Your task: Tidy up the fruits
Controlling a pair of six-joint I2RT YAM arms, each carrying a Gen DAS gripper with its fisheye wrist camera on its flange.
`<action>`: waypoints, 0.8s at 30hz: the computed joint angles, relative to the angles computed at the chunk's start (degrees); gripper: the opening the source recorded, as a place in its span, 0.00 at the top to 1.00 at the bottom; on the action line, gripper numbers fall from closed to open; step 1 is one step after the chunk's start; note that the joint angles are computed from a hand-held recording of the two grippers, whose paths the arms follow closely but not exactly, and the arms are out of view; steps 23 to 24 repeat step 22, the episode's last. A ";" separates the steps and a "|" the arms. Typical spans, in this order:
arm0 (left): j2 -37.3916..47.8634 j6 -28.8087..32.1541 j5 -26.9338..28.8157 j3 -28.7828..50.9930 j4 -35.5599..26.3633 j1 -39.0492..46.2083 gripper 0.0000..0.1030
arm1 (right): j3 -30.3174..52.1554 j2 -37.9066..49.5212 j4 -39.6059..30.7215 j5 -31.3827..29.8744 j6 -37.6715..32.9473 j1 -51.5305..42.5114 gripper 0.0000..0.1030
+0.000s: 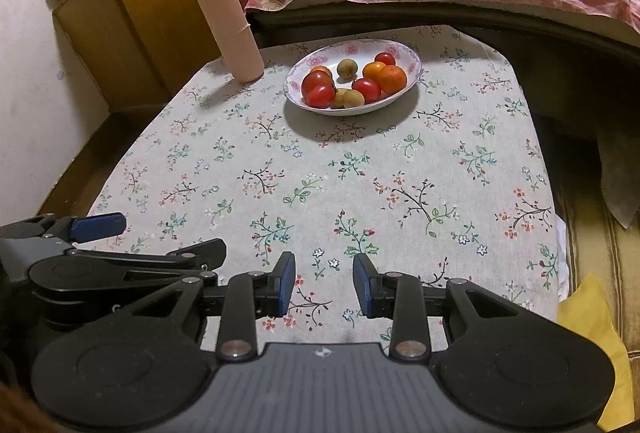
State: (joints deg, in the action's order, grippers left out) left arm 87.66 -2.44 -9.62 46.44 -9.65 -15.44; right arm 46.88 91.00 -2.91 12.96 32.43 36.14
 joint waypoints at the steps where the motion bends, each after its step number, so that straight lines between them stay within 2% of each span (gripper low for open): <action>1: 0.03 0.03 -0.01 0.01 0.02 -0.01 0.01 | 0.08 0.12 -0.02 0.00 0.05 -0.02 0.67; 24: 0.13 0.85 -1.38 -0.40 1.26 -0.29 0.01 | -0.34 0.52 0.92 -0.29 -0.14 -0.09 0.67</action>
